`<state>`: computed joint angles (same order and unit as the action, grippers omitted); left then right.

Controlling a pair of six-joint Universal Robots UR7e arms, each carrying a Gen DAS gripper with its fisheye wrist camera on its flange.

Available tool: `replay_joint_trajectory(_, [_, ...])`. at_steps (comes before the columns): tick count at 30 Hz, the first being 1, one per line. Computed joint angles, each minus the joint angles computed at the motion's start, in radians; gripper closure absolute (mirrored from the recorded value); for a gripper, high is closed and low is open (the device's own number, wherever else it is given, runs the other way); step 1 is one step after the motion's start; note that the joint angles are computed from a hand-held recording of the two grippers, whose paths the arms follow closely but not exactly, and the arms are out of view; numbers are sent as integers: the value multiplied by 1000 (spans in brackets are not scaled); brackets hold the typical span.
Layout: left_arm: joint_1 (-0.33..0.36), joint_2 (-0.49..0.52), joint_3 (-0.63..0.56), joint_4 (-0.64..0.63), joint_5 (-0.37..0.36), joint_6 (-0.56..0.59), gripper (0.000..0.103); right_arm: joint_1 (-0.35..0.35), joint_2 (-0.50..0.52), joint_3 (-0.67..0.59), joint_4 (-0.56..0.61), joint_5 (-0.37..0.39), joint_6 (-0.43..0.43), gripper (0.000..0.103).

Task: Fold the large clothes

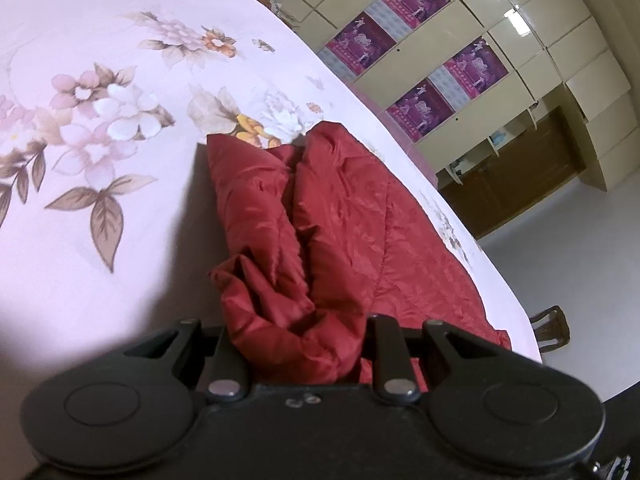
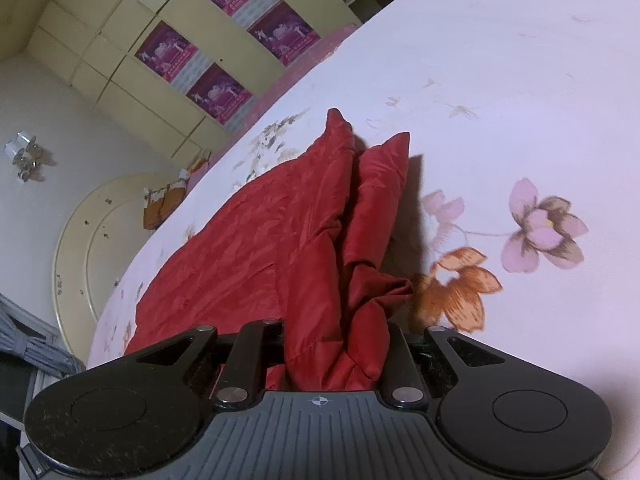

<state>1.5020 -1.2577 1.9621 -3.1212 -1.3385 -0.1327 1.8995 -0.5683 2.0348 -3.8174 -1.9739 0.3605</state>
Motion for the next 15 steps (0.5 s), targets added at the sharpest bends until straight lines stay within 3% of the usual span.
replay_joint_trajectory(8, [25,23,13,-41,-16,-7,67,-34,18,-3,5,27,24,86])
replay_joint_trajectory(9, [32,20,16,-46,-37,-15,56,-34,14,2,3,29,20,85])
replay_joint_trajectory(10, [37,15,20,-50,-57,-22,49,-36,10,9,-3,32,16,80])
replay_joint_trajectory(12, [23,-10,49,-76,-29,-25,20,-28,6,32,-36,7,12,66])
replay_joint_trajectory(14, [-5,-38,92,-120,38,-5,8,5,4,47,-77,-98,-6,50])
replay_joint_trajectory(15, [-12,-51,108,-125,61,-4,10,22,4,51,-96,-155,-21,39])
